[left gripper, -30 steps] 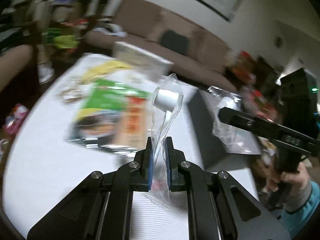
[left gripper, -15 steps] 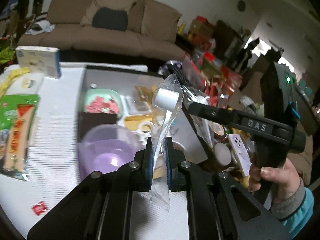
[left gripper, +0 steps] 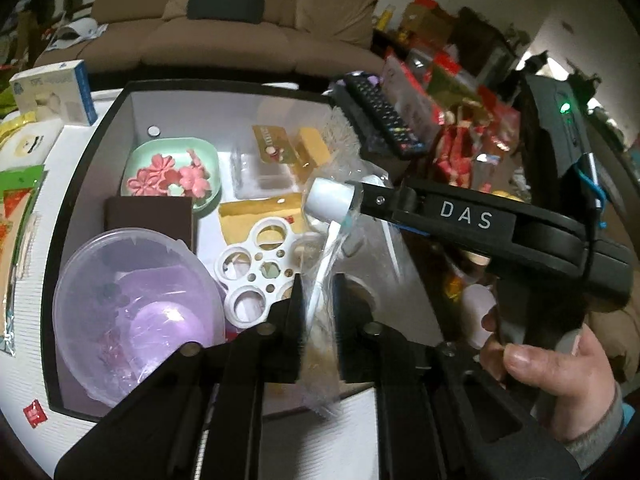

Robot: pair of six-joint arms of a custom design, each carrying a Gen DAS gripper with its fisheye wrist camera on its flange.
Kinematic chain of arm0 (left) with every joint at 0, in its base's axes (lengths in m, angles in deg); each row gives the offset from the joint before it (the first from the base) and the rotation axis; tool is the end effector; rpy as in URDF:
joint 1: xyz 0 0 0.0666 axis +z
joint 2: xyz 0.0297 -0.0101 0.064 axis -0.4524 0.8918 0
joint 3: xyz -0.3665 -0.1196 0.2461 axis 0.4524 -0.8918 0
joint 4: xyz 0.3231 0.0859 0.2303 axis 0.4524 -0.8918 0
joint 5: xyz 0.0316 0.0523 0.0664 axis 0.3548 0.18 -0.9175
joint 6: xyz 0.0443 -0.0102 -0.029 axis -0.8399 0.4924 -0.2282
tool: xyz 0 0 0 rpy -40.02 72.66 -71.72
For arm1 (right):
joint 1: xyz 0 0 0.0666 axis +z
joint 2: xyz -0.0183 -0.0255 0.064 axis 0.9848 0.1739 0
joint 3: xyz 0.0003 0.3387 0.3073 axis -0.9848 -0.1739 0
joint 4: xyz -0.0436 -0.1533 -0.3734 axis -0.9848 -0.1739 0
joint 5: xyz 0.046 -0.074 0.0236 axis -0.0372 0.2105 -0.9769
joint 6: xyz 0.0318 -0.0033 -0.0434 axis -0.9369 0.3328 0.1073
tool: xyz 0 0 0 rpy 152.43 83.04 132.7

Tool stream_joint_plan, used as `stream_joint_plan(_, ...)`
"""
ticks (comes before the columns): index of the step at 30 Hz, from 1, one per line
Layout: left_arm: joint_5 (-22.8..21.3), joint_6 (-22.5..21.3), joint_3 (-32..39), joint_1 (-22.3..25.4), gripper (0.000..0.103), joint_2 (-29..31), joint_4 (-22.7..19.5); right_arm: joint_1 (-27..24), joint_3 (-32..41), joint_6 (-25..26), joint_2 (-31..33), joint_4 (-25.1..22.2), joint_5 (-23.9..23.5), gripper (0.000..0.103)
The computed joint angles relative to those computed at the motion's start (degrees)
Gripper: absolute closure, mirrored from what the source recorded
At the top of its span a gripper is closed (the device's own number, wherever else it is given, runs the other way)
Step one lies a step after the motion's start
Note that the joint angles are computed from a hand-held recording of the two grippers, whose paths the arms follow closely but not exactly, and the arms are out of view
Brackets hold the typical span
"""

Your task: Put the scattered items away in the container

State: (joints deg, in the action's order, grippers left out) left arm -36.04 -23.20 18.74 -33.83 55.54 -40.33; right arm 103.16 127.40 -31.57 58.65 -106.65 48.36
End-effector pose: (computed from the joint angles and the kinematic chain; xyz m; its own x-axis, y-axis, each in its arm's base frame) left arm 0.4678 -0.0690 0.4856 -0.8336 -0.0264 -0.5518 0.1951 0.9204 -0.3388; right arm 0.5308 0.2345 0.4898 -0.8504 0.0710 -0.5213 -0.1706 0.9001 0.4009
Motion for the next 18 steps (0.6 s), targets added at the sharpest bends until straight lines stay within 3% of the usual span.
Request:
stream_joint_plan(1, -0.03, 0.39, -0.01, 0.08, 0.051, 0.16, 0.18, 0.21, 0.29, 0.85, 0.14, -0.82, 1.55, 0.053)
stream_joint_plan(3, 0.19, 0.35, -0.01, 0.42, 0.051, 0.13, 0.2, 0.62, 0.24, 2.58, -0.16, -1.4, 3.8, 0.047)
stream_joint_plan(8, 2.21, -0.06, 1.04, 2.88, 0.05, -0.89, -0.47, -0.03, -1.52, 3.51, -2.61, -0.09, 4.63, 0.046)
stream_joint_plan(11, 3.55, -0.05, 1.62, 5.4, 0.043, -2.27, -0.33, -0.32, -1.51, 3.8, -3.63, -0.58, 4.64, 0.046)
stream_joint_plan(15, 3.41, -1.75, 2.1, 8.14, 0.024, -4.21, -0.71, 0.39, -1.42, 3.95, -4.96, -1.1, 4.87, 0.046)
stream_joint_plan(18, 3.63, -3.42, 2.12, 9.28, 0.005, -5.47, -1.91, 1.97, -1.35, 4.18, -5.72, -1.49, 5.1, 0.034)
